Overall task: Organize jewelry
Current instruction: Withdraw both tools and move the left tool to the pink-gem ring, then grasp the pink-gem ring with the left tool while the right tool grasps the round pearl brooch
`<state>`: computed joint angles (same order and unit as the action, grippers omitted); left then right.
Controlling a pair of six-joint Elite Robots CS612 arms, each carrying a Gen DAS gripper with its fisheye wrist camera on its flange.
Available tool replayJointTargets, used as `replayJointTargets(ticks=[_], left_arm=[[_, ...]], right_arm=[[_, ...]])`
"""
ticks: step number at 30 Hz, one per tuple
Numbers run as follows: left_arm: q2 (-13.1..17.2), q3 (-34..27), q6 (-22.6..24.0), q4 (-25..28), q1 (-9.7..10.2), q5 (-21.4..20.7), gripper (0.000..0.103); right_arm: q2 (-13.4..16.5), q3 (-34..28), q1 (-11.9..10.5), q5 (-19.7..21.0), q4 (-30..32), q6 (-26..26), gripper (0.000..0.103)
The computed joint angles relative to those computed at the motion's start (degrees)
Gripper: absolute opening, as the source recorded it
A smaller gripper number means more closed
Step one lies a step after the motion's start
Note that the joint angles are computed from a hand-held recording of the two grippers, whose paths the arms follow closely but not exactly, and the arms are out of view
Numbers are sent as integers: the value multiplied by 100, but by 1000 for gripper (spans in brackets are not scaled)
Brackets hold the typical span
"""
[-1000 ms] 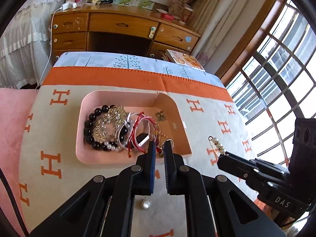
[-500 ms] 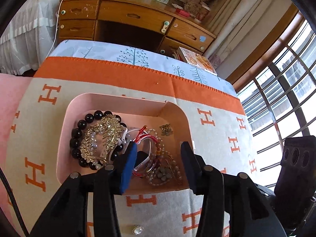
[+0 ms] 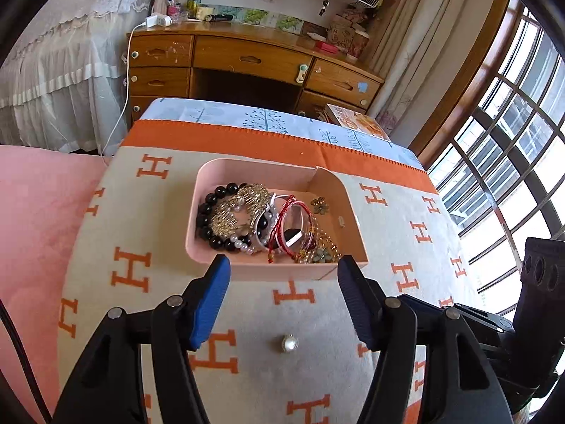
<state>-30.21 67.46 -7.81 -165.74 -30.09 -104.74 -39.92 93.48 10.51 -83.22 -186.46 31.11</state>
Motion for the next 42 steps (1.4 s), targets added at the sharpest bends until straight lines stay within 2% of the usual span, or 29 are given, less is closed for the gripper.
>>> replayJointTargets(ticks=[6,11,15,19,27,32,37,39,42], left_arm=[[-434,1078,64,-944,-21,646,68],[-636,1714,-144,-1271,-33,840,69],[-649,2010,-452,-1369,-54,942,69],[-594,2103,-629,-1271,-107,1059,69],[-507,2079,-423,-924,-284,1215,69],[-493,2079,-322,-961,-380,1557,55],[-510,2093,-175,-885,-463,1912,50],[-517,2096,-75,-893,-474,1863,38],[-524,2090,55,-887,-491,1833,28]], right_arm=[[-75,237,222,-298,-102,-120,23],[-68,348,383,-506,-210,-94,23],[-55,413,517,-838,-336,-106,23],[-32,443,566,-985,-333,-134,23],[15,553,498,-835,-352,20,23],[50,573,460,-730,-412,37,23],[97,556,440,-622,-424,29,23],[109,558,432,-585,-439,40,23],[129,548,411,-524,-435,53,23]])
